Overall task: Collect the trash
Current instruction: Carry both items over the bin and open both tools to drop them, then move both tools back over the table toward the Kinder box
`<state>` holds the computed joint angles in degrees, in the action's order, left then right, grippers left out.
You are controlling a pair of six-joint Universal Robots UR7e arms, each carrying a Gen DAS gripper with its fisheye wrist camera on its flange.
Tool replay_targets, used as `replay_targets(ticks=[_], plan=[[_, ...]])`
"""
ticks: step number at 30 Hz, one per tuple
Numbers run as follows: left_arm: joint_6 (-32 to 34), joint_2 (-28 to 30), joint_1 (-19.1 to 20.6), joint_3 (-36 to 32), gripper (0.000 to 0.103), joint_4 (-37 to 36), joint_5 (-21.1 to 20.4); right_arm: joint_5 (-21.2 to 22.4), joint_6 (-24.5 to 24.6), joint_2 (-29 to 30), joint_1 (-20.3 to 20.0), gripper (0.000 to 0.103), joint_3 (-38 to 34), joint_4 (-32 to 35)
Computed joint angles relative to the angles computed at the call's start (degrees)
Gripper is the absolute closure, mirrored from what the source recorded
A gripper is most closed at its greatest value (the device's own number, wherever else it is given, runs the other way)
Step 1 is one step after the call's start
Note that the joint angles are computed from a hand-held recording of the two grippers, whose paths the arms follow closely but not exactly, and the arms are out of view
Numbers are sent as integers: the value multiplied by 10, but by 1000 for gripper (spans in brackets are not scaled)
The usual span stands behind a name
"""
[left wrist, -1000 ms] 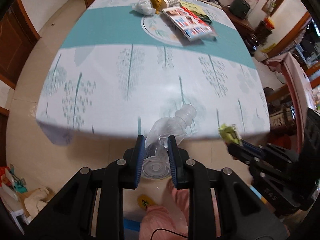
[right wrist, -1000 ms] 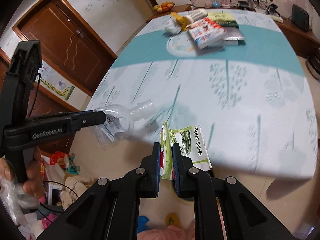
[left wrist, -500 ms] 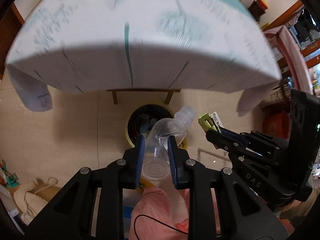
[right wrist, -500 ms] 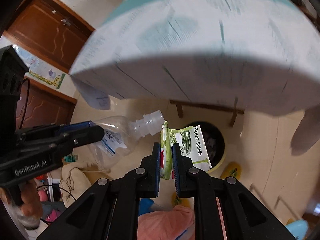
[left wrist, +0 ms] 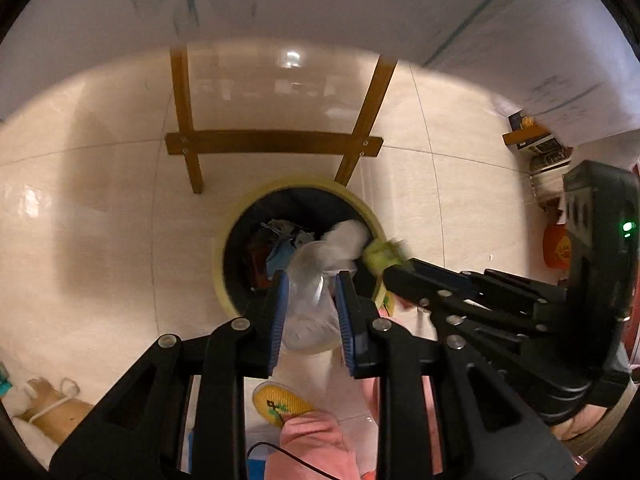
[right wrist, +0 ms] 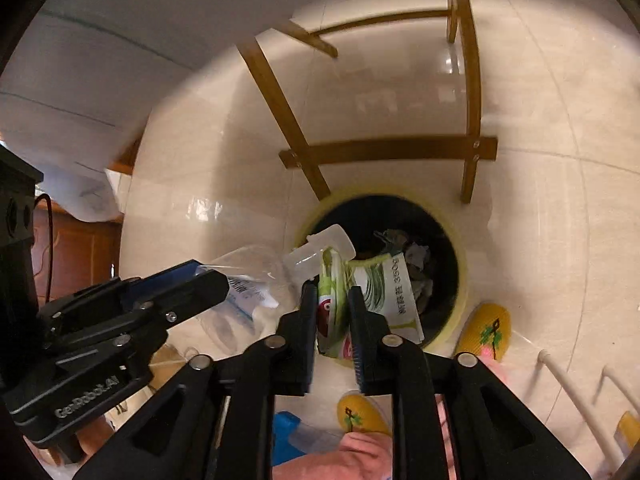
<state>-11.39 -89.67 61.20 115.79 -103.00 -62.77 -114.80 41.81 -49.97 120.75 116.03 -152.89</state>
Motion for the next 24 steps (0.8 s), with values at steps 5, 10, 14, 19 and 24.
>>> replay_targets(ticks=[5, 10, 14, 19, 24], plan=[[5, 38, 36, -2, 81, -4, 15, -20, -20, 33, -22, 66, 16, -39], [1, 39, 40, -3, 81, -16, 34, -26, -34, 32, -23, 66, 22, -45], [-12, 25, 28, -9, 81, -13, 40, -34, -43, 18, -11, 66, 14, -25], [-45, 13, 1, -31, 81, 24, 46, -43, -38, 3, 6, 66, -9, 11], [-100, 1, -29, -68, 81, 88, 43, -42, -14, -17, 30, 66, -40, 70]])
